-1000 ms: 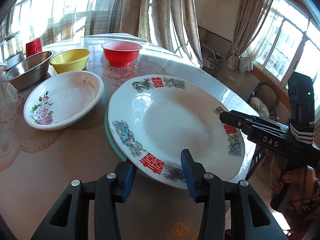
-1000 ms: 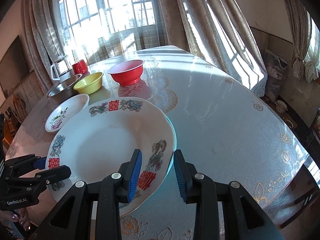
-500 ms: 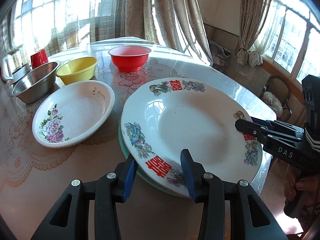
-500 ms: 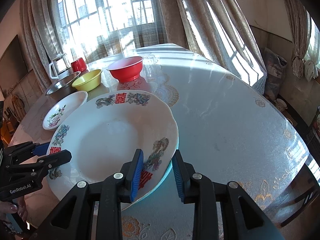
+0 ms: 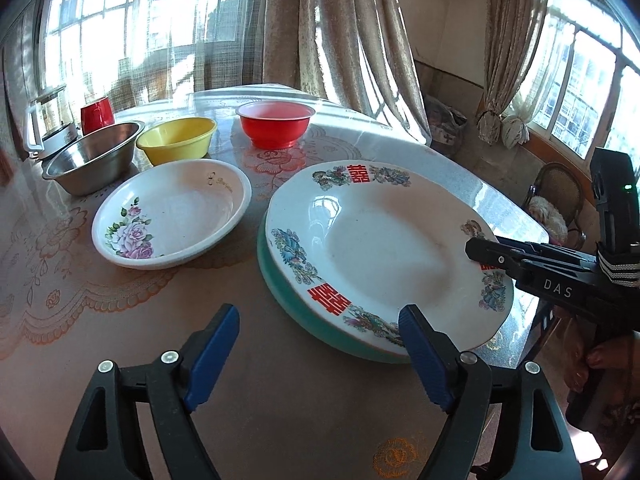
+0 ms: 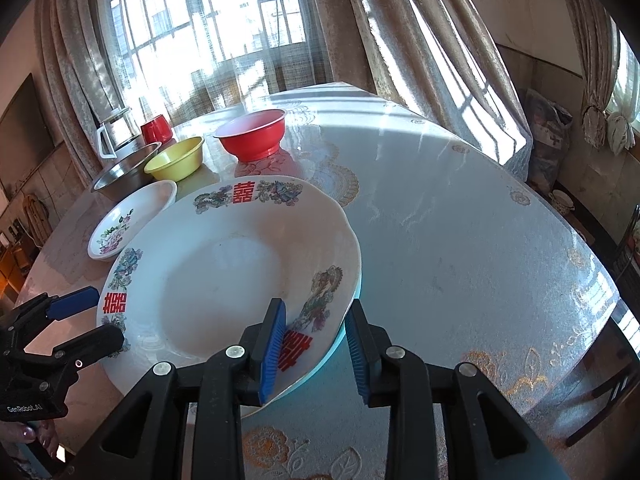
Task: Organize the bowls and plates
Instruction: 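Lower the large plate onto the teal plate with both grippers, then open both grippers and withdraw from the stacked plates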
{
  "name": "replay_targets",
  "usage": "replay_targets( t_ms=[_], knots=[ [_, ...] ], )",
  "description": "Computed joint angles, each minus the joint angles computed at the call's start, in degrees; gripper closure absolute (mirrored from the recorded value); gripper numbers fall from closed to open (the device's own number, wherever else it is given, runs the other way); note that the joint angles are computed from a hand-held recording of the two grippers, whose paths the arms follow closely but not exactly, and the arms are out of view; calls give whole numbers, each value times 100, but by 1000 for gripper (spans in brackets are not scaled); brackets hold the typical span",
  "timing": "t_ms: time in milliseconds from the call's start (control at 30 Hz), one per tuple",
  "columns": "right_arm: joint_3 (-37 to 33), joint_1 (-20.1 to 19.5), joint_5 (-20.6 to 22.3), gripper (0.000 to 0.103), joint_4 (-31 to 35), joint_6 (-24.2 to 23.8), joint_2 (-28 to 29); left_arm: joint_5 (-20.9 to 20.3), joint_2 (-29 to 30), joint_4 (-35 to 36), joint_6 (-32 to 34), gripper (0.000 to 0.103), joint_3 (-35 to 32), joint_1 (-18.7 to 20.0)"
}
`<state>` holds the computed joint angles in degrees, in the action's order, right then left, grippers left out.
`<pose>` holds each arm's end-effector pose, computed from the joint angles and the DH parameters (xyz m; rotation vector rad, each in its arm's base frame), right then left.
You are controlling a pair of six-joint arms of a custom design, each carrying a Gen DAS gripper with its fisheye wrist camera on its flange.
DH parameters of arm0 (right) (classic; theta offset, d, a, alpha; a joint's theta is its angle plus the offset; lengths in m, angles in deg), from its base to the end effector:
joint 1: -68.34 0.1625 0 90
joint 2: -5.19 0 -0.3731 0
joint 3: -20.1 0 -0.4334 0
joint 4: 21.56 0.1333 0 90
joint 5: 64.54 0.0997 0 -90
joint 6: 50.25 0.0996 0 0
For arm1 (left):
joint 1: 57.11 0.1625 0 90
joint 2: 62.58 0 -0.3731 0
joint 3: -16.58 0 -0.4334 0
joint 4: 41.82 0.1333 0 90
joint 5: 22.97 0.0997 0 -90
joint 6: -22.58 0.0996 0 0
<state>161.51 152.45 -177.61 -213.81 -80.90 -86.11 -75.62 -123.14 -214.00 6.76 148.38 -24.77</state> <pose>0.0524 -0.4106 0.2254 0.2723 -2.3255 0.9333 -0.2645 -0.3967 0.0182 0.8609 2.4909 -0.7347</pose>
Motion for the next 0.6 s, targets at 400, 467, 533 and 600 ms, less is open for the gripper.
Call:
replay_targets(
  t_ms=[400, 467, 533, 600],
  knots=[
    [-30, 177, -25, 63, -250, 133, -105, 980, -635, 731, -927, 4, 297, -33],
    [-110, 280, -98, 63, -203, 58, -37, 1269, -696, 885, -1046, 2, 291, -27],
    [-187, 363, -68, 63, -124, -64, 8, 1419, -767, 931, -1096, 0, 288, 35],
    [-274, 452, -28, 63, -93, -124, 74, 1534, -819, 944, -1124, 0, 278, 94]
  ],
)
